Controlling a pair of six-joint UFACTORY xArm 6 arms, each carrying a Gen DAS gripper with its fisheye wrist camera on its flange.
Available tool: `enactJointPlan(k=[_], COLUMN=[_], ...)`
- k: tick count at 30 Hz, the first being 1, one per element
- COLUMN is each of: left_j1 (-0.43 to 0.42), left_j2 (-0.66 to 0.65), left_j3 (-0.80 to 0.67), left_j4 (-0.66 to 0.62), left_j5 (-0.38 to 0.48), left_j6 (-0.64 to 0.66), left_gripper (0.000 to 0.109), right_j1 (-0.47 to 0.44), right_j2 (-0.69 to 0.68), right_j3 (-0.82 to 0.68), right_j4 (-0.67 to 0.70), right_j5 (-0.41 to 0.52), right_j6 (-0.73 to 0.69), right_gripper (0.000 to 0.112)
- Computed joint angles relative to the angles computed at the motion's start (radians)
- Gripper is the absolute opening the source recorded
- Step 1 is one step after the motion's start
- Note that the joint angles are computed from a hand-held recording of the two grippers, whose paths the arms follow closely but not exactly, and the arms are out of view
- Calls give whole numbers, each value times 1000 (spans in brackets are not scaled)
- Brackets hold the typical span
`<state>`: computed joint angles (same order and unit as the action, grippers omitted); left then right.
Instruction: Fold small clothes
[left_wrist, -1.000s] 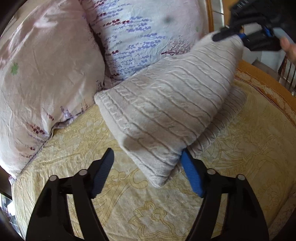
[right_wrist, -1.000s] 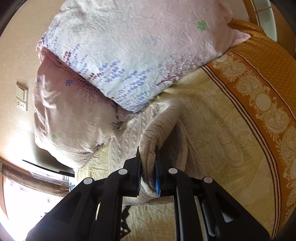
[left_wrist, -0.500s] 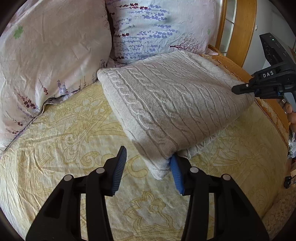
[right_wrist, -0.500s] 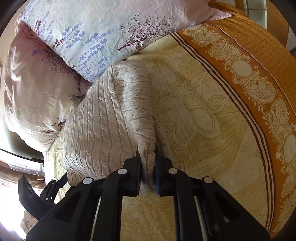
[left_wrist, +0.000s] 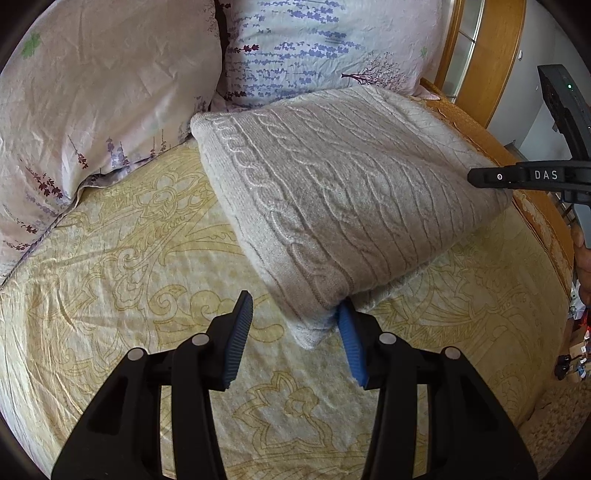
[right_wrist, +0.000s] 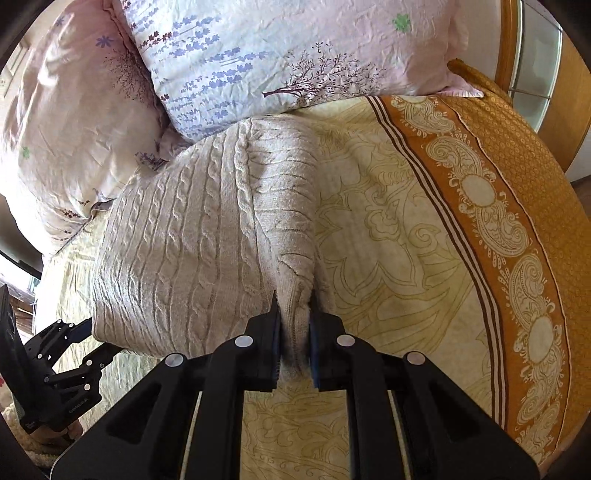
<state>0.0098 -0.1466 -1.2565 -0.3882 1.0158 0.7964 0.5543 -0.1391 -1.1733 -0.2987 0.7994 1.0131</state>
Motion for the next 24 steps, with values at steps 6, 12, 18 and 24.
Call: enactJointPlan(k=[6,12,18,24], left_j1=[-7,-4,-7,45], left_j2=[3,17,10,-9], left_j3=[-5,-13,-5,-21], left_j4=[-8,-5,11,-30], left_j5=[17,26,11,31], left_j6=[10,-1,-14,34], left_gripper=[46,46,54,93], right_j1=[2,-14,-36,-77], right_j2=[19,2,-23,-85], right_j3=[-26,22,63,107], right_j4=[-36,15,55,129], right_j5=[29,-15,-55,-84], right_j6=[-11,-17,0,3], right_gripper=[12,13,29,51])
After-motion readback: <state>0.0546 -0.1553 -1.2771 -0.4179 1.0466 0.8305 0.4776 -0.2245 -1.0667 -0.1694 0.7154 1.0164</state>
